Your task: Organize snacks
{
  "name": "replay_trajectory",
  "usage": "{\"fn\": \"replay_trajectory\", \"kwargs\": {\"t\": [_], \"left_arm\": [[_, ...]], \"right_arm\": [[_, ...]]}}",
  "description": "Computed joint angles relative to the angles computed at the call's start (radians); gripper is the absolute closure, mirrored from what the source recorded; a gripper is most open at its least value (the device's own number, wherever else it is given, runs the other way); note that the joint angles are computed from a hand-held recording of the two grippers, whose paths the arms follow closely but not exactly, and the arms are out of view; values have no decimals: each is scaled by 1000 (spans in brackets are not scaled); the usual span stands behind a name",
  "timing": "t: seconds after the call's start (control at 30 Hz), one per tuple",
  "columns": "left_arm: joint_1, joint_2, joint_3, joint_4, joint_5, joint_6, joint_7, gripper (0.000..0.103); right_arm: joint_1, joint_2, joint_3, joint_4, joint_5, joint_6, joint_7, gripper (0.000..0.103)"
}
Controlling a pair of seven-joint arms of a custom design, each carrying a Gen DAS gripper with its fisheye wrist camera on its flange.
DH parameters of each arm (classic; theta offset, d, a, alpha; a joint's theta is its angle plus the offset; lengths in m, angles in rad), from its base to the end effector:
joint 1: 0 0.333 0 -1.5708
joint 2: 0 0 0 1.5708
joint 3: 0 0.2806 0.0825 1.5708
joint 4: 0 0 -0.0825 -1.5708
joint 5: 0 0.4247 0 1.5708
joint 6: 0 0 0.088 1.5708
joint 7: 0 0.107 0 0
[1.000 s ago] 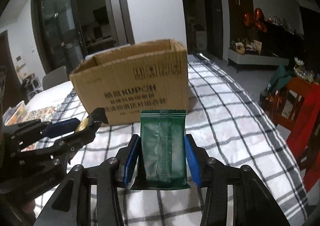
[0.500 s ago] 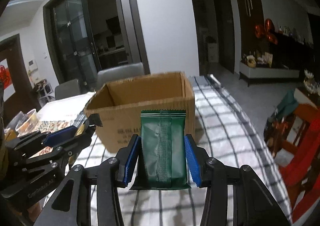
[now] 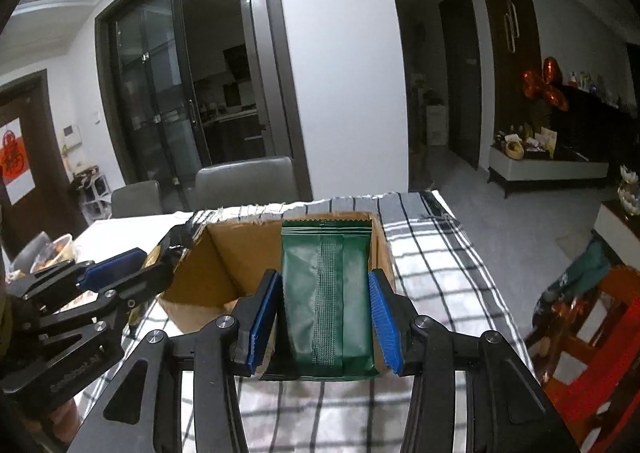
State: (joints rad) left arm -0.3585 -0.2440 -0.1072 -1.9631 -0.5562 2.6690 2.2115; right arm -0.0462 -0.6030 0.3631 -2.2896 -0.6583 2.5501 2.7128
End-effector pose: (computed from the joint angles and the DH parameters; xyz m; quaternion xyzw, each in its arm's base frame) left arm 0.5246 -0.2532 0.6485 -0.3493 0.7991 -0.4454 0.2027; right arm 0.4547 0.1883 0.6157 -0.4784 0.7141 -0.3894 0.3310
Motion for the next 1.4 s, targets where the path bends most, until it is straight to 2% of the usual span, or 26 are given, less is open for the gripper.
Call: {"fn": "replay_trajectory", "kwargs": {"t": [0.27,0.47,0.5,0.57,0.6,0.67,0.9,0.97,1.07,1.17,1.37,1.4], "left_arm": [[47,137,-45,153,68,-22,-70,71],[88,243,-93,269,181,-51,-153,69],[93,251,-100,277,196,-53,-168,65],[103,266,-110,293,221,-57,-197,54],[107,264,-114,289,224,-52,-202,53],[114,257,-119,278,235,-46,-217,52],[114,161,-107,164,291,-5,-283,41],[106,116,-95,115,282,8,-287,34],[84,43,-67,38,251,36,-282,27],[67,-35,-44,-38,258,68,-306,24],[18,-197,4,-195,293,123,-343,13],[9,-228,12,-226,303,134,-351,12]], "right_arm": [[-1,109,-34,94,-33,15,-58,57],[13,189,-71,158,-70,12,-79,57],[19,200,-77,167,-73,8,-84,55],[36,223,-96,186,-63,-13,-101,43],[41,224,-101,186,-68,-17,-95,38],[52,228,-111,189,-69,-31,-92,38],[81,172,-123,134,-42,-43,-86,38],[86,139,-117,105,-25,-42,-87,38],[86,86,-96,64,-8,-45,-75,38],[82,18,-72,14,16,-49,-58,32],[80,-116,-15,-66,68,-76,-44,31],[80,-140,-5,-80,76,-81,-41,27]]}}
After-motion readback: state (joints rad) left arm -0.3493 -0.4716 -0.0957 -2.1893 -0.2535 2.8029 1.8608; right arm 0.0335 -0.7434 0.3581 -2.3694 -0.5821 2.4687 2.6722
